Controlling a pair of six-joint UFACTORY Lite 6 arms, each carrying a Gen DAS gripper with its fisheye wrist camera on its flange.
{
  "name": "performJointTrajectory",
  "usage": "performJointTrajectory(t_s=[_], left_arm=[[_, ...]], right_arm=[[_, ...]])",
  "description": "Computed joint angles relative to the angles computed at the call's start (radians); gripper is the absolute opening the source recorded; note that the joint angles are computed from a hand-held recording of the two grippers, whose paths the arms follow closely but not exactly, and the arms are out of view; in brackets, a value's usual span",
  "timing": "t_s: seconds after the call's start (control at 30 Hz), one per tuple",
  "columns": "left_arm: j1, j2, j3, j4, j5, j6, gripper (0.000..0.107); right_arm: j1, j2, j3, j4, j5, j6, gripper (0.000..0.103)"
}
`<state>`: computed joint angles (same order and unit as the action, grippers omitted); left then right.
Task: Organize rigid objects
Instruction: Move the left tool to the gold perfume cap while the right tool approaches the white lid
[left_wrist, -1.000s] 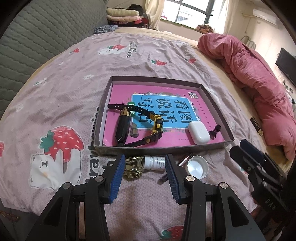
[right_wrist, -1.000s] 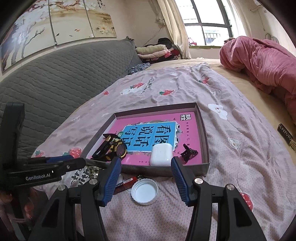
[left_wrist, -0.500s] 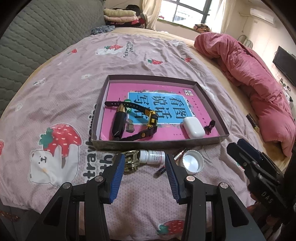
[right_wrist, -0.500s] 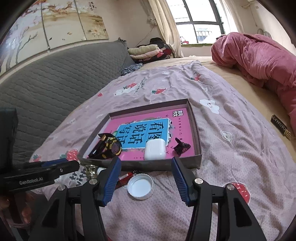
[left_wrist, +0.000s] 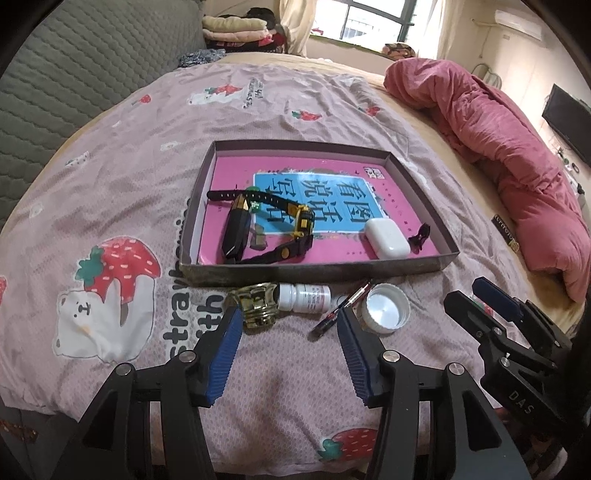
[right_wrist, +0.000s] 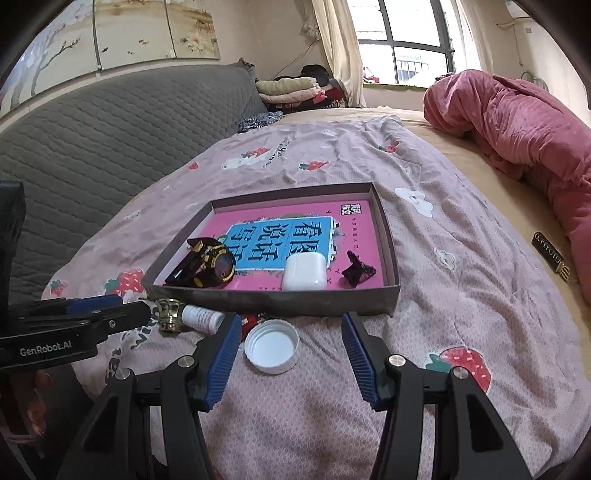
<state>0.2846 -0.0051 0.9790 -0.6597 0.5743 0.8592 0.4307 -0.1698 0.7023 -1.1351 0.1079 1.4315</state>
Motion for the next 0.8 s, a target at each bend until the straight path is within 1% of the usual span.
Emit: performJointTrajectory(t_s=[0.1,0.2,0.3,0.4,0.47,0.6,0.67,0.8], left_arm=[[0.001,0.005,-0.009,0.012,-0.005,-0.012,0.056],[0.005,0.008,-0.022,0.020,-0.015,-0.015,0.059],[0.012,0.010,-0.033,0.033,-0.027,-0.020,0.059],[0.034,0.022,-0.038,0.014,-0.015,0.001,0.059],[0.043,0.034,-0.044,0.013,-0.008,0.016,0.060],[0.049,0.041,-0.062,0.019,-0.025,0.029,0.060],[0.058,0.046,-0.062,0.002,-0.024,0.041,0.060],[0.069,0.064,-0.056,-0.020,-0.029,0.054,0.060]], right_arm=[[0.013,-0.005,-0.008,0.016,0.004,-0.012,0.056],[0.027,-0.007,-0.014,0.112,0.023,-0.105,0.056],[0.036,-0.012,-0.023,0.145,0.040,-0.132,0.056],[0.030,-0.003,-0.023,0.195,0.040,-0.185,0.056],[0.031,0.007,-0.020,0.200,0.048,-0.191,0.056],[0.037,0.026,-0.011,0.217,0.059,-0.210,0.056],[0.046,0.030,-0.010,0.199,0.066,-0.194,0.056],[0.055,0.057,0.000,0.219,0.070,-0.221,0.056]])
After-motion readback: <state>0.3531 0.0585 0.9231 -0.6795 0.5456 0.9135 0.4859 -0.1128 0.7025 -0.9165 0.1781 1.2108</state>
